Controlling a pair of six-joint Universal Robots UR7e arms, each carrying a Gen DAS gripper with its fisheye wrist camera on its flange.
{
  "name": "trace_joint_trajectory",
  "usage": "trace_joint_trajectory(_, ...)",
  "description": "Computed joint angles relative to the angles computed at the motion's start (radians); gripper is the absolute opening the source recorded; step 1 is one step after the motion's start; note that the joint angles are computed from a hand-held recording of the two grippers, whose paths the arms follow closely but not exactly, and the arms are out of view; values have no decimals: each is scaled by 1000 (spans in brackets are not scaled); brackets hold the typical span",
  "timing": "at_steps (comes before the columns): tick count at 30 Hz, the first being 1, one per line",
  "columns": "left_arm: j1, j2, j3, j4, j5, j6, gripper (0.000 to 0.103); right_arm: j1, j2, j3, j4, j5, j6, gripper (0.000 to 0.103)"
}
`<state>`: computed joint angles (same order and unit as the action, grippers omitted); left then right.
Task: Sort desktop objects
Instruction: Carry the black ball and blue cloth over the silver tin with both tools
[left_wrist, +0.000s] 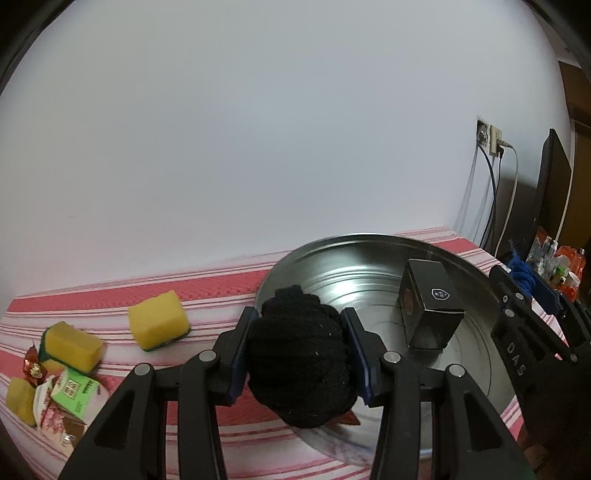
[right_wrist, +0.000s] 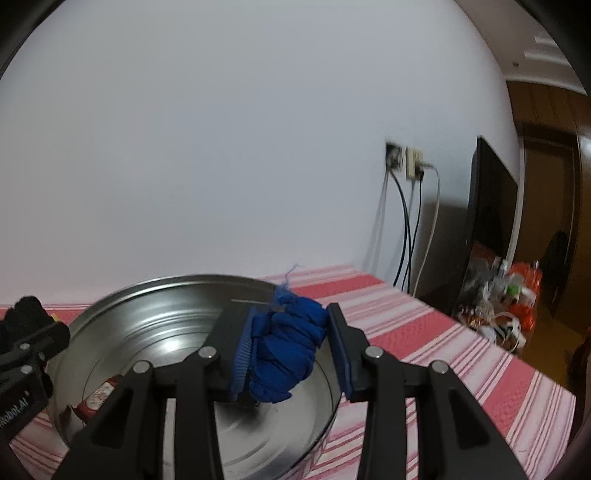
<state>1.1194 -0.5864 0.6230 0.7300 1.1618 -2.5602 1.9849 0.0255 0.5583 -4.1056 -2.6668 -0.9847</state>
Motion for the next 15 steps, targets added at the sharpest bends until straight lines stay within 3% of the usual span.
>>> trace_joint_trajectory(5, -6, 26, -16, 8, -14, -4, 48, -8, -37, 70, 34, -19, 81, 39)
trace_joint_trajectory(15, -16, 29, 11, -31, -30, 19, 48, -8, -41, 82, 57, -16, 97, 39)
